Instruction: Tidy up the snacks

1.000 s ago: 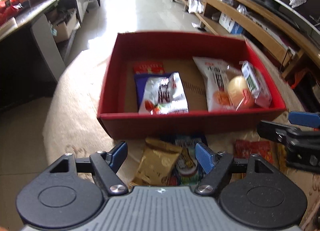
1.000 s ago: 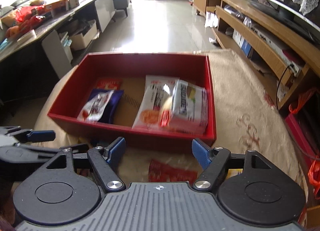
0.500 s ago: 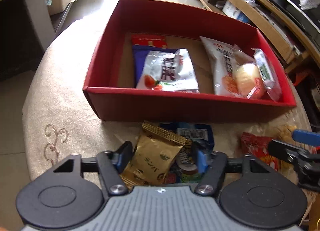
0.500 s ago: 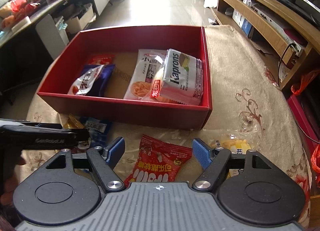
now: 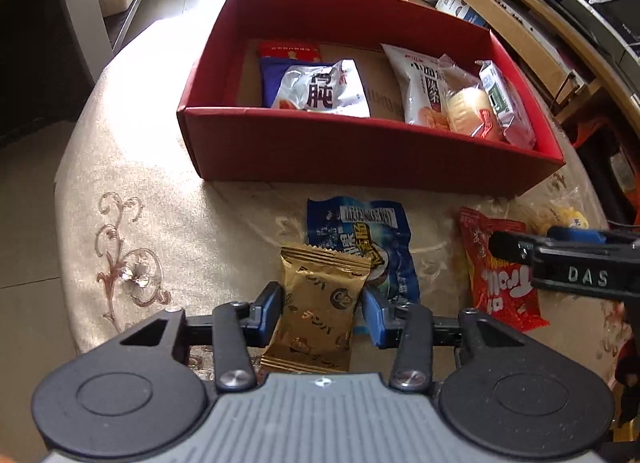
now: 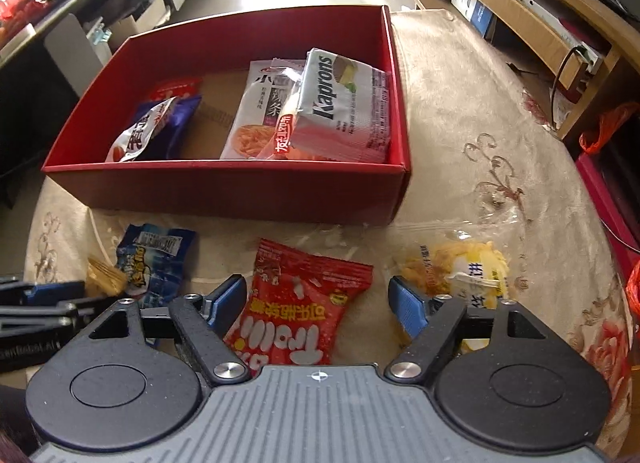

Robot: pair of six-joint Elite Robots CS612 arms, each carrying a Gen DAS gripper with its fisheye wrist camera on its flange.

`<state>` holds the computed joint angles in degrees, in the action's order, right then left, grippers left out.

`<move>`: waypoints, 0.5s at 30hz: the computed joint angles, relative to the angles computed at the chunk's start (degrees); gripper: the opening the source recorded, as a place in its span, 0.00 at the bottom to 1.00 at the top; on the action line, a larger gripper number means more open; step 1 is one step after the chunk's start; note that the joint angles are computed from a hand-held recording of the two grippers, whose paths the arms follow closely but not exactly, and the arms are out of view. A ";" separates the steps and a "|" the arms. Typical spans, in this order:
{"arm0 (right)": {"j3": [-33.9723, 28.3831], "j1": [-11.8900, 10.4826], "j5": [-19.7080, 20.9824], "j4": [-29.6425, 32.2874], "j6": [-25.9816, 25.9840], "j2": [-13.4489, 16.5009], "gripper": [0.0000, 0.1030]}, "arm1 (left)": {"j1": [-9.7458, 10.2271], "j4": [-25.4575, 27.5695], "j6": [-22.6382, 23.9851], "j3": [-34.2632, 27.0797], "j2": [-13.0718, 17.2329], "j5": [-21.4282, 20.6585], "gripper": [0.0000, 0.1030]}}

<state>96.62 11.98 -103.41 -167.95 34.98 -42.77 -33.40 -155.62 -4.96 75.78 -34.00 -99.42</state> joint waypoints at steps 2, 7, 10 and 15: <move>-0.71 0.17 -0.87 0.54 -0.03 0.46 0.83 | -0.25 0.47 0.27 -0.25 0.19 0.90 0.43; -1.81 0.22 -0.64 0.75 -0.99 1.12 0.84 | -0.10 2.23 0.15 -0.94 0.58 0.44 0.56; -3.17 0.34 0.86 3.68 -1.69 1.92 0.80 | -0.24 1.85 0.80 -0.74 0.52 0.92 0.57; -4.09 0.99 -1.60 3.29 -2.95 2.99 0.66 | -0.26 1.89 1.53 -0.59 0.47 1.17 0.56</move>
